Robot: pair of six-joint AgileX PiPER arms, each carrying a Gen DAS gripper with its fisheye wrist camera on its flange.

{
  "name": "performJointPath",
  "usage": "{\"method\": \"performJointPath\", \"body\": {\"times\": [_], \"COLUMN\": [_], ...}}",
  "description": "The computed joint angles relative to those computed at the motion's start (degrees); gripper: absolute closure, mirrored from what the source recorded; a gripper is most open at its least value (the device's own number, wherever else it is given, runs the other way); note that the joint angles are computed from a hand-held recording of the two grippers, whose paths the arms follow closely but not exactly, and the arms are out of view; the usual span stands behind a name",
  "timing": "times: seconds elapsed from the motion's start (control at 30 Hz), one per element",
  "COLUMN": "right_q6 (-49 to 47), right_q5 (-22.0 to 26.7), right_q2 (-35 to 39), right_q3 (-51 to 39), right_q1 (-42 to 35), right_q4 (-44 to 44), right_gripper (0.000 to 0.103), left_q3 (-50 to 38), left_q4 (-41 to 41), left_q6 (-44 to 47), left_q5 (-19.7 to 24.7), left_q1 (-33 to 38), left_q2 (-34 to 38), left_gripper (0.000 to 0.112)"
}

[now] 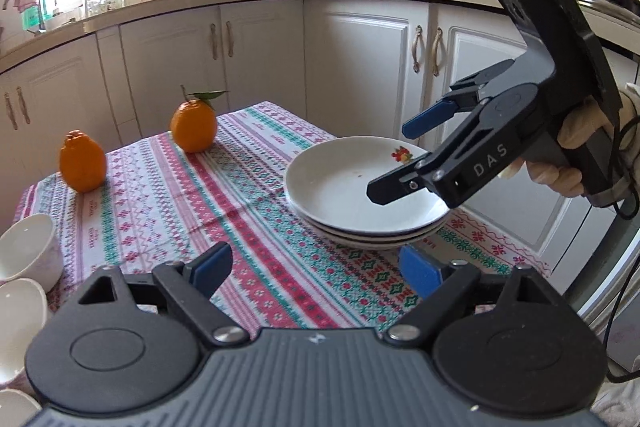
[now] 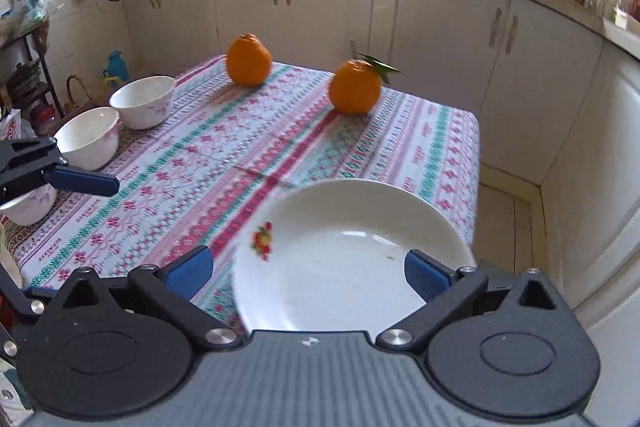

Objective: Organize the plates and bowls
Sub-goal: 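Open the right gripper and withdraw it from the plate stack, then move the right gripper to a white bowl and grasp its rim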

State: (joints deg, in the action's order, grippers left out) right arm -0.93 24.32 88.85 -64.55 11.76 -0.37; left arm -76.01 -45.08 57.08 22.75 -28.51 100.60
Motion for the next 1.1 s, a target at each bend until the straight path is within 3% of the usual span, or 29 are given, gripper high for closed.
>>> {"method": "performJointPath", "body": {"times": [0.17, 0.33, 0.57, 0.73, 1.1], "right_q6": [19.91, 24.58, 18.27, 10.89, -1.13], "right_q5": [-0.28, -0.72, 0.43, 2.03, 8.73], "right_q2": [2.39, 5.43, 12.45, 18.28, 30.01], "right_q3": [-1.66, -5.36, -15.66, -23.94, -41.00], "right_q1": [10.08, 16.00, 21.13, 23.52, 26.21], "right_q4": [-19.12, -21.95, -15.00, -7.28, 6.48], "right_gripper": [0.000, 0.000, 0.000, 0.000, 0.000], "left_q3": [8.55, 16.13, 24.48, 28.22, 27.95], "left_q4": [-0.82, -4.33, -13.42, -24.33, -30.15], "left_q6": [1.63, 5.72, 17.48, 29.22, 37.04], "left_q5": [-3.15, -4.80, -6.48, -5.76, -2.05], "left_q1": [4.14, 9.58, 18.05, 24.48, 31.81], "left_q2": [-7.53, -14.16, -20.87, -22.15, -15.99], "left_gripper": [0.021, 0.021, 0.021, 0.021, 0.021]}}
